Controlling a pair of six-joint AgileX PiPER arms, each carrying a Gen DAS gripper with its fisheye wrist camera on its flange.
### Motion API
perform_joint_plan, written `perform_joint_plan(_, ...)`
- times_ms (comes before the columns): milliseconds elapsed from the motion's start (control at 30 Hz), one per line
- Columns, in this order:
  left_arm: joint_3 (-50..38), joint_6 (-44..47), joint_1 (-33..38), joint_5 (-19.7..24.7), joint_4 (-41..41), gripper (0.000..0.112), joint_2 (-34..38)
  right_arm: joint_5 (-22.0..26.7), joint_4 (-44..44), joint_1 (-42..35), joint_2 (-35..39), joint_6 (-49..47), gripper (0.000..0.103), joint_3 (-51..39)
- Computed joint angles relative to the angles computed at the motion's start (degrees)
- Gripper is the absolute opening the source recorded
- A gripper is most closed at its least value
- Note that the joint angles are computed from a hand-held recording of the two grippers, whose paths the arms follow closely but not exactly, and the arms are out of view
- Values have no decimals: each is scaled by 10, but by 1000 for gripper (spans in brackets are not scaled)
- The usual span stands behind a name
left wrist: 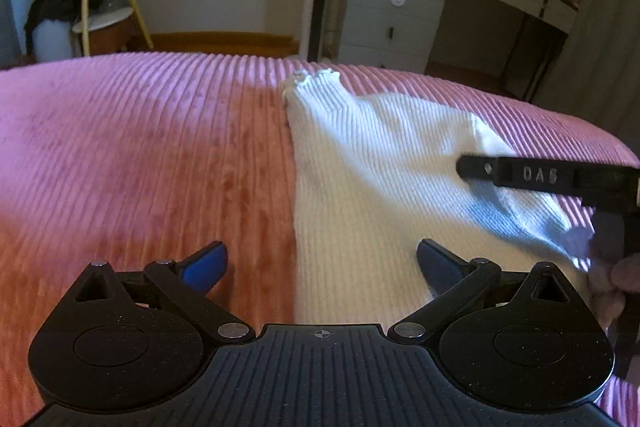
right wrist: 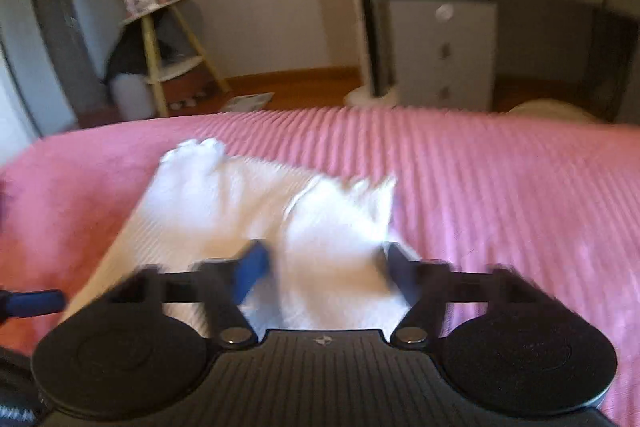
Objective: Fold small clothes
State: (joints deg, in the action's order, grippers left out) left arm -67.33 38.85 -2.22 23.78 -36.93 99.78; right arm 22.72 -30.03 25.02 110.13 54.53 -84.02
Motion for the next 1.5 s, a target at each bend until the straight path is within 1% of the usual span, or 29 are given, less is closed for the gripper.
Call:
perform_joint_plan(33,1,-9,-1,0,4,103,-2,-11,-24,3,-6,18,25,13)
perform_joint_plan(67,3,-12,-2,-2,4,103,-5,-12,-72,11,-13,59,22,22)
perform_joint_plan(167,17,4,-3,-10,-11,103,-20,43,-234,40,-21,231,15,30)
perform_joint_plan(200,22,13,-1,-13,-15,103,-25,63,-258,46,-19,269,15,32)
perform_joint_plan(233,26,21,-1,-14,-14,103,-28,85,-265,50,-10,284,14,27)
perform_joint_plan(300,17,18,1,0,6,103,-18,97,-255,52,16,261,18,15)
perform_joint_plan(333,4,10,6,21,18,103,-5,111,-273,59,24,270,26,13)
perform_joint_plan(367,-5,11,14,38,7,103,2,126,-278,65,23,270,32,10)
perform_joint_plan(400,-13,0,25,59,-1,103,6,129,-272,68,10,266,32,15)
perform_joint_plan(433,-23,-28,36,85,4,103,5,124,-270,72,-12,274,32,31)
perform_joint_plan(500,-13,-29,50,97,-5,103,-12,121,-334,98,-74,353,32,94)
perform_joint_plan(600,40,45,73,89,-44,103,-63,160,-428,183,-171,466,32,203)
perform_joint_plan(633,60,64,83,88,-54,103,-76,175,-432,211,-188,477,33,223)
perform_joint_plan(700,77,66,95,90,-60,103,-83,206,-374,254,-193,435,34,235)
perform_joint_plan(767,81,47,95,85,-50,103,-76,225,-327,263,-163,406,36,231)
perform_joint_plan(800,79,63,93,87,-52,103,-66,235,-338,268,-153,408,38,233)
perform_joint_plan(833,81,69,91,82,-54,103,-64,246,-351,273,-146,406,46,233)
perform_joint_plan(867,83,66,91,80,-53,103,-67,251,-340,270,-144,387,50,225)
perform_joint_plan(933,74,7,94,103,-6,103,-77,255,-279,257,-157,331,51,201)
perform_joint_plan(1000,88,-13,98,107,21,103,-112,296,-254,269,-176,310,53,187)
perform_joint_plan(1033,103,-23,93,99,56,103,-137,314,-244,282,-188,305,59,186)
perform_joint_plan(1067,123,-35,84,86,94,103,-160,327,-226,294,-201,299,68,185)
perform_joint_plan(1100,147,-38,78,71,118,103,-182,332,-211,304,-209,301,72,187)
perform_joint_plan(1133,173,-49,71,55,146,103,-208,337,-190,312,-214,296,79,181)
perform_joint_plan(1200,225,-85,63,48,194,103,-268,355,-155,337,-225,299,83,173)
perform_joint_plan(1267,248,-77,87,87,169,103,-314,384,-131,367,-223,315,98,158)
perform_joint_plan(1367,256,-67,135,167,132,103,-372,425,-108,404,-218,330,99,130)
perform_joint_plan(1433,246,-55,166,212,125,103,-393,443,-93,411,-214,320,99,109)
perform_joint_plan(1500,231,-82,169,228,157,103,-406,470,-90,426,-210,318,99,89)
